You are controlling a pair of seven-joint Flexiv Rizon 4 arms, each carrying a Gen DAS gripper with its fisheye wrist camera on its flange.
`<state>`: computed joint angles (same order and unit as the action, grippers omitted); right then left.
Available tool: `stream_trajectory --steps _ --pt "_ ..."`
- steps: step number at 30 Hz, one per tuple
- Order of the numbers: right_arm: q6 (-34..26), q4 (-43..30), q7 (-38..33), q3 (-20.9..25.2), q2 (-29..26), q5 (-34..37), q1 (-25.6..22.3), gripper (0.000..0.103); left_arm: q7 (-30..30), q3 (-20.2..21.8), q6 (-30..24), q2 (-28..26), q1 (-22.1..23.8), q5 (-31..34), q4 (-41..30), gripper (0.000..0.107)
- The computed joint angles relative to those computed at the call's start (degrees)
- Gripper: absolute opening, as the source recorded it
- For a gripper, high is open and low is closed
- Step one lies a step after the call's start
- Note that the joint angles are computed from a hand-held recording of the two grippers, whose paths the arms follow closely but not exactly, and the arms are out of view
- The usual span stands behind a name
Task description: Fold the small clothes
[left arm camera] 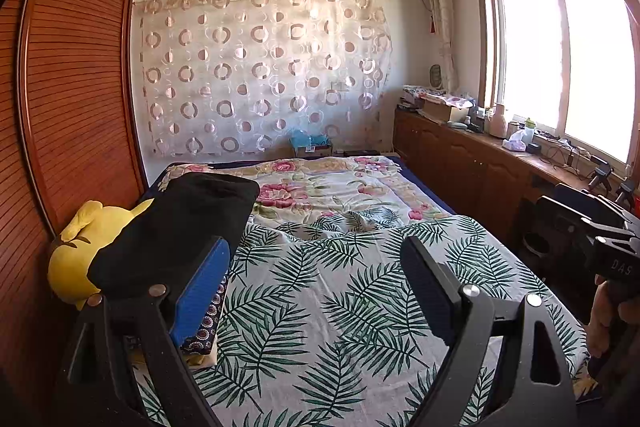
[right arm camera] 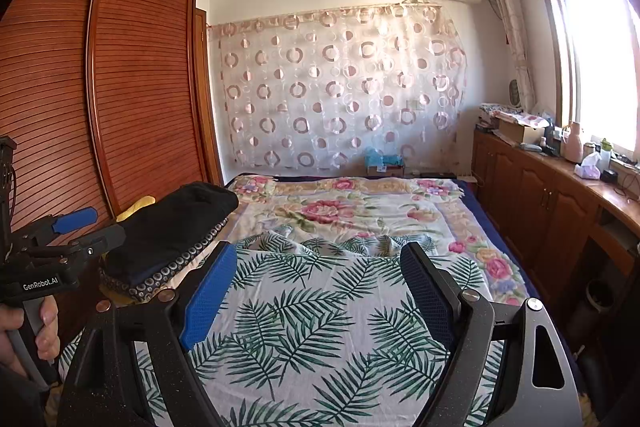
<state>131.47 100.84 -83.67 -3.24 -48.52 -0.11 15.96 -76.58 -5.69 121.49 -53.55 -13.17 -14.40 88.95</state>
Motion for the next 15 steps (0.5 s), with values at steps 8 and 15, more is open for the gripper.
stream_trajectory --steps 8,15 --pt "0.1 0.1 -0.1 0.1 0.1 -0.2 -0.3 0.085 -0.1 0.1 0.0 0.0 0.0 0.0 0.0 0.088" --pt "0.4 0.8 0.2 0.5 0.4 -1.5 -1.4 0.085 -0.1 0.1 0.0 0.0 0.0 0.0 0.0 0.088"
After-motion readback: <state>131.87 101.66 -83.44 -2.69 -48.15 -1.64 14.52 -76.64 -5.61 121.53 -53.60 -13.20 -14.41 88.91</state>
